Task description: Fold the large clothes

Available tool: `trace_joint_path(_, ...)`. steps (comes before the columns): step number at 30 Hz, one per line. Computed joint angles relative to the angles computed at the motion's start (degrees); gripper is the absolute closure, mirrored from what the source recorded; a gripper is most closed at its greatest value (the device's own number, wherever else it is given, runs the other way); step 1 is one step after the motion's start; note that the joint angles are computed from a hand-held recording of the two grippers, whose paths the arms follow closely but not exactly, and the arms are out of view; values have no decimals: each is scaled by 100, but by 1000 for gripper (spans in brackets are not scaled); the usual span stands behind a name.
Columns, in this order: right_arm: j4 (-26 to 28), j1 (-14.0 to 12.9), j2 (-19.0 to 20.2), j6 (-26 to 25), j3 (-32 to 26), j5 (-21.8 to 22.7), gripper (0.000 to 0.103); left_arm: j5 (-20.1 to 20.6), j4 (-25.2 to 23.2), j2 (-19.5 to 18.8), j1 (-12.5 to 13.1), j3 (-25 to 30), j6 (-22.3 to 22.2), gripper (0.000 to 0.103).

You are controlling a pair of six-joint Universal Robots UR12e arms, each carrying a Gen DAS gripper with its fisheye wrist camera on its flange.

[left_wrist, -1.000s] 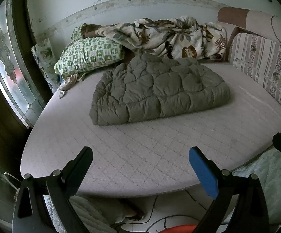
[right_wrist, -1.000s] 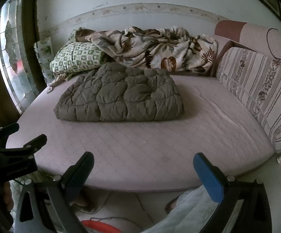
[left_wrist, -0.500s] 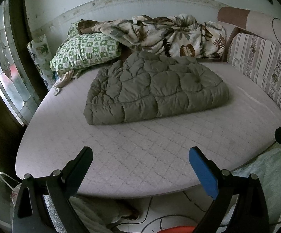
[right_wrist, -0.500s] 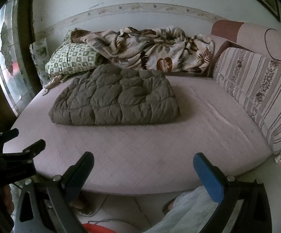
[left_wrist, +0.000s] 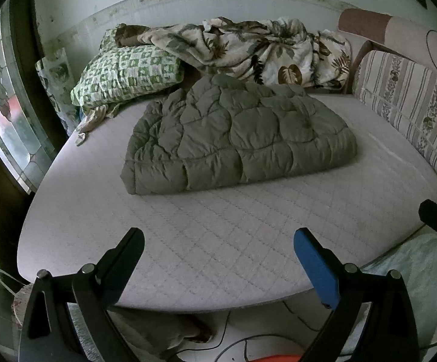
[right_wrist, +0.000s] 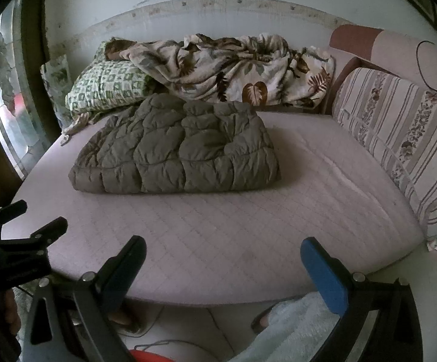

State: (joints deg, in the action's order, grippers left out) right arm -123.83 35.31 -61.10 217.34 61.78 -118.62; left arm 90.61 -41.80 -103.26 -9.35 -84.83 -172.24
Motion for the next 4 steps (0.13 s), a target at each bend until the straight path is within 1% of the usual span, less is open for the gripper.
trace_joint_path(4,76,-44,57,8,-48,132,0,12,-83,-87,-1,87,-35,4)
